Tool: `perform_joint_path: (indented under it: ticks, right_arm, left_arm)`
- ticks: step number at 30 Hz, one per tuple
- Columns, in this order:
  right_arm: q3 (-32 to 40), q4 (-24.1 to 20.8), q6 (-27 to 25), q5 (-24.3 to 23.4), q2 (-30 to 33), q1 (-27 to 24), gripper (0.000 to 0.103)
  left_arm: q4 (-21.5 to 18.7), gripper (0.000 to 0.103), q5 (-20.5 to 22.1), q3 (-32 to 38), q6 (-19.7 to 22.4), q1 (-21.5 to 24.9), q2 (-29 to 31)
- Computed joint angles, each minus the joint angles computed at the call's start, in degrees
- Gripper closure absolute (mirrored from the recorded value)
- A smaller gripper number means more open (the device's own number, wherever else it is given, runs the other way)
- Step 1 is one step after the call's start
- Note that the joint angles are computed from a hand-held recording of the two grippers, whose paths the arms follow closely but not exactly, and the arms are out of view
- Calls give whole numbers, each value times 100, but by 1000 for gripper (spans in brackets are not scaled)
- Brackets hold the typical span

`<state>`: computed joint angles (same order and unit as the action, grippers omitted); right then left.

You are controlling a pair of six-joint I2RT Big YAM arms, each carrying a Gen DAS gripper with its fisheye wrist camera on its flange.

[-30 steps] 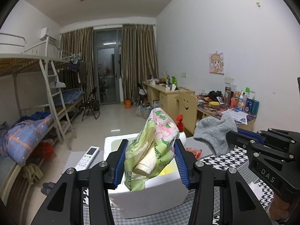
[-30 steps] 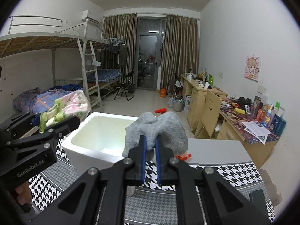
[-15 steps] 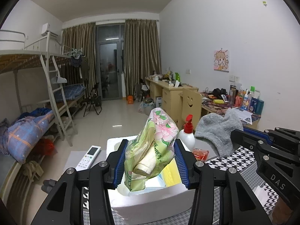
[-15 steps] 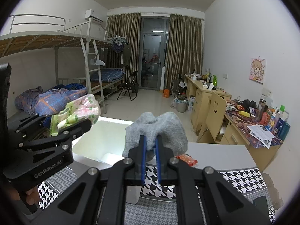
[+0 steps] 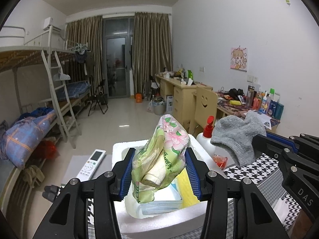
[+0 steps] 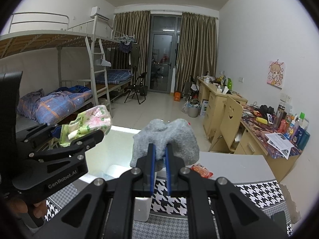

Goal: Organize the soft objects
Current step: 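Open the left gripper to drop the tissue pack into the box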

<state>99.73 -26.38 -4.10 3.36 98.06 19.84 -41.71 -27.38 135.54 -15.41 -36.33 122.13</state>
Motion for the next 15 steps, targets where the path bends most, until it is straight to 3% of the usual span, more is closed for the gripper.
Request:
perform_joint_path:
  ticks: [3,7,9,11,13,15]
  right_arm:
    - [66,-39,2,17,43,-2,91]
    - [122,-79,4,34,77,2,91]
    - [171,-111,15,53,110,2,91]
    - [206,-141,16,73,139,-1,91]
    - [240,-165,14,85,165,-1,91]
    - [246,-168,16,96,169,14,91]
  left_arm:
    - [-110,51,39,161,28,33,102]
    - [-405,27,91,458,-51,95,286]
    - [-464,22,-15,483,-118,111,310]
    - [-372,17,-9,322,-150,130,219]
    - [-242,6,-80,125,-186,140,99]
    - [-114,4,-178,-23,-203,137,4]
